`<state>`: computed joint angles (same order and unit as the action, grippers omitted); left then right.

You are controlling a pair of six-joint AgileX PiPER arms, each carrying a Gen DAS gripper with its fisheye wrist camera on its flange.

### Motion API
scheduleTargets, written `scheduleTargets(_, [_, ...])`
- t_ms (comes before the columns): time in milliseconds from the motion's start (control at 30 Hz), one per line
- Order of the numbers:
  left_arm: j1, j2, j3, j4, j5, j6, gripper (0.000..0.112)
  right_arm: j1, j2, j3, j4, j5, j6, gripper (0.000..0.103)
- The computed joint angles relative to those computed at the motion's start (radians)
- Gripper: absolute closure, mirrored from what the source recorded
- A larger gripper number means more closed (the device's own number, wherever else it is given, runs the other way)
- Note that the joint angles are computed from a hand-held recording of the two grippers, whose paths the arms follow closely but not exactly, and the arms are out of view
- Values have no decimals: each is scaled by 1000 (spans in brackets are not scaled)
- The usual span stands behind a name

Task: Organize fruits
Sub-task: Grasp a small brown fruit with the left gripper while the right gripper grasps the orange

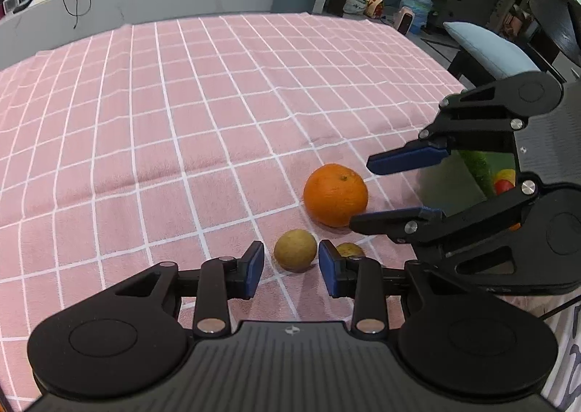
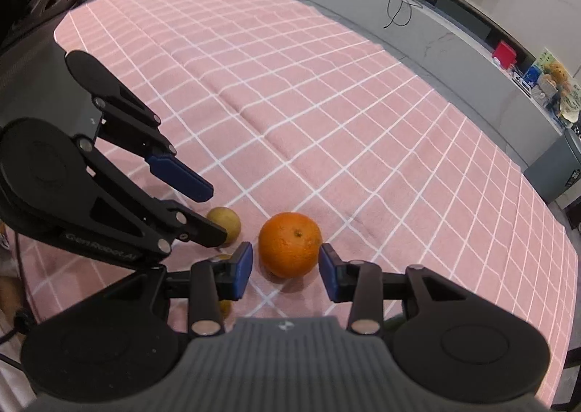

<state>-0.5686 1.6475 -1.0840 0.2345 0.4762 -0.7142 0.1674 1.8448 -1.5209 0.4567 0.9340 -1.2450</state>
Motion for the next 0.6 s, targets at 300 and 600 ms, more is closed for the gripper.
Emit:
scheduleTargets(300, [29, 31, -15, -109, -23, 125, 73, 14, 76, -74, -36, 30, -1, 65])
scheduleTargets(600, [29, 28, 4, -112, -60, 114, 82, 14, 102, -90, -25, 41, -1, 60])
